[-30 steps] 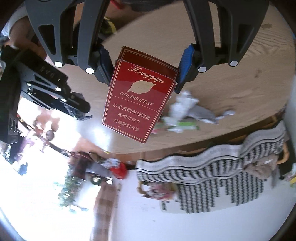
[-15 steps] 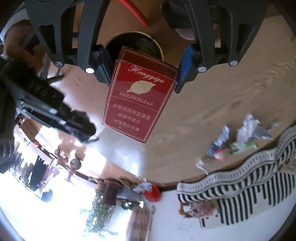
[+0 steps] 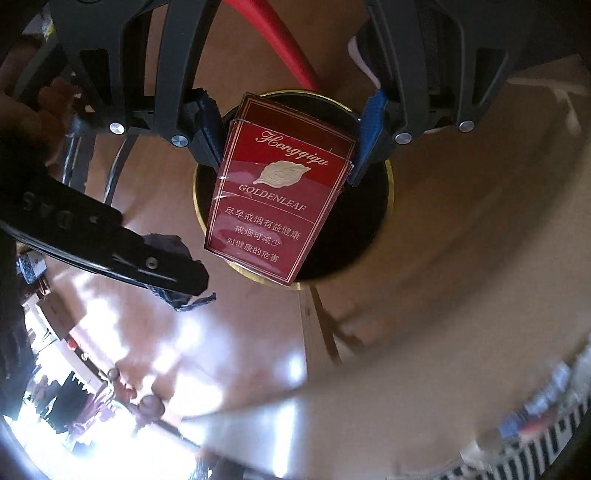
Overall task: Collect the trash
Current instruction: 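Carry the red box and foil over the black bin and open both tools, then return both tools to the table toward the remaining trash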
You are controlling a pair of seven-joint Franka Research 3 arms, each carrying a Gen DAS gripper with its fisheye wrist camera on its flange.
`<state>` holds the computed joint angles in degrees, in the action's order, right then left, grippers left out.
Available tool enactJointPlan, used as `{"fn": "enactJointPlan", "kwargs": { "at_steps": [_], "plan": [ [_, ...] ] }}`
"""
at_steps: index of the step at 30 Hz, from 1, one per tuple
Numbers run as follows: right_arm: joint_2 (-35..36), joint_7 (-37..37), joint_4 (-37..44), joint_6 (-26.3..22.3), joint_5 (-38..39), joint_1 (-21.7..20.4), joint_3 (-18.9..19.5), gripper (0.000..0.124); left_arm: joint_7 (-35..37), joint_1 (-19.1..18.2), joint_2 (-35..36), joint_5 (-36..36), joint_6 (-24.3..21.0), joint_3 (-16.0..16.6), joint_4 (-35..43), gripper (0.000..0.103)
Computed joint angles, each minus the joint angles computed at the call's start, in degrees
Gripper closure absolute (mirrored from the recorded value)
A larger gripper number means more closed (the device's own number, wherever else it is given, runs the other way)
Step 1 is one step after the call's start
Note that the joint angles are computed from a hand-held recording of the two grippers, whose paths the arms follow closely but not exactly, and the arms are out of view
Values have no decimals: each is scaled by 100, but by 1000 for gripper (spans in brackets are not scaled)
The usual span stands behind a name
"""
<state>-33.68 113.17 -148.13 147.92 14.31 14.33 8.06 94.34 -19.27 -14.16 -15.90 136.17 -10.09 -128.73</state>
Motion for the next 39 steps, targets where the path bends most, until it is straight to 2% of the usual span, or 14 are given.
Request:
{"fn": "enactJointPlan", "kwargs": {
  "at_steps": [7, 14, 15, 16, 18, 21, 22, 26, 29, 33, 36, 39],
  "plan": [
    [543, -67, 54, 92, 290, 80, -148, 87, 62, 99, 616, -126, -175, -66, 223, 44],
    [792, -78, 219, 114, 462, 89, -254, 85, 68, 257, 738, -190, -171, -127, 289, 43],
    [718, 5, 168, 150, 424, 37, -212, 76, -12, 252, 764, -111, -155, -167, 308, 38],
    [667, 43, 132, 215, 392, 13, -181, 62, -16, 236, 719, -96, -194, -189, 291, 23],
    [560, 69, 100, 311, 379, 2, -169, 42, 85, 181, 662, -1, -160, -237, 246, 6],
    [368, 256, 69, 349, 168, -161, -54, 35, 107, 147, 630, 43, -200, -230, 249, 6],
    [312, 303, 60, 396, 86, -214, -21, 27, 32, 160, 580, 11, -160, -209, 214, 6],
    [-58, 563, -25, 607, -534, -575, 307, 27, 11, 115, 328, -373, 118, -108, 54, 6],
    [-346, 753, -26, 809, -906, -773, 521, 27, 227, -15, -24, -482, 415, -75, -64, 6],
    [-343, 828, 242, 929, -1238, -904, 687, 27, 762, -216, -536, -741, 612, 187, -48, 6],
    [-108, 781, 517, 1052, -1346, -853, 721, 27, 606, -16, -876, -480, 762, 369, -12, 6],
    [312, 746, 896, 1128, -1491, -803, 819, 27, 170, 378, -1118, -229, 934, 641, 0, 6]
  ]
}}
